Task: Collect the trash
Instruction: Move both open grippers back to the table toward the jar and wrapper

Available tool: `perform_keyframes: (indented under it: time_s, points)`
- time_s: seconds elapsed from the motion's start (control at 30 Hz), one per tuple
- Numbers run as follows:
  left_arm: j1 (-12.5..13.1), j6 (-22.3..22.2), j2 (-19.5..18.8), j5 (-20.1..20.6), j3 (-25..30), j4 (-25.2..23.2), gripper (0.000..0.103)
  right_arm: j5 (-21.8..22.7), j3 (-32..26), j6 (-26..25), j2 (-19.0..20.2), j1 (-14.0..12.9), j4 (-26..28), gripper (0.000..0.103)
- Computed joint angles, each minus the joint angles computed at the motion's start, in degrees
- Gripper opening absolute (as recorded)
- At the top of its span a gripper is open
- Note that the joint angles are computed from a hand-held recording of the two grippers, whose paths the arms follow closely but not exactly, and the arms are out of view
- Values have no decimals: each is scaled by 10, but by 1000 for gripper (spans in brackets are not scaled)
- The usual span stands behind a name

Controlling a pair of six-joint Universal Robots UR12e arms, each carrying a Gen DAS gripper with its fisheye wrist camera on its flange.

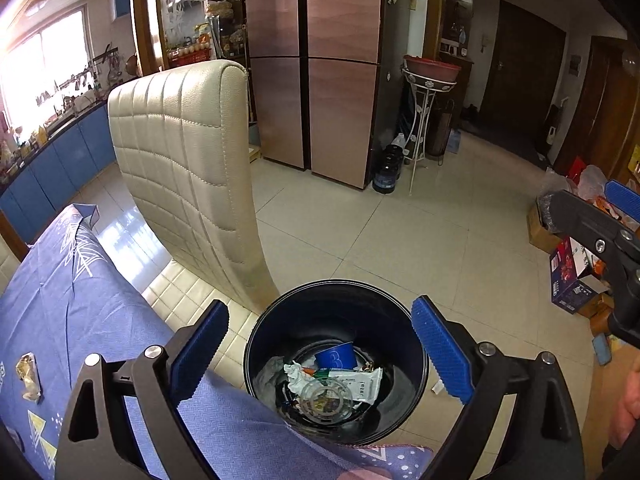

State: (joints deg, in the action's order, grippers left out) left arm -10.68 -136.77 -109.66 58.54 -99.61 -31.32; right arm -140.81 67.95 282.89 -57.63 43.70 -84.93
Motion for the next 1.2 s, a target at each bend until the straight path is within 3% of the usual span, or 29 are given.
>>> perform_keyframes:
  time_s: [0.2,0.37,0.6,0.73,1.0,1.2]
  points:
    - [6,3,5,2,-7,8,90,3,1,-17,2,0,-24,99]
    - [18,-10,5,8,-6,19,90,-4,-10,-62,13,-1,-60,99]
    - [52,-57,0,25,2,39,90,-13,-52,-169,46,-3,-139,99]
    - [76,-89,-5,43,6,56,90,-6,-89,-257,77,-6,-207,98]
    - [128,-150,-18,99,15,94,90,29,-221,-428,170,-8,-302,98]
    - [168,-198,-34,146,27,116,90,71,-400,-547,275,-8,-305,95]
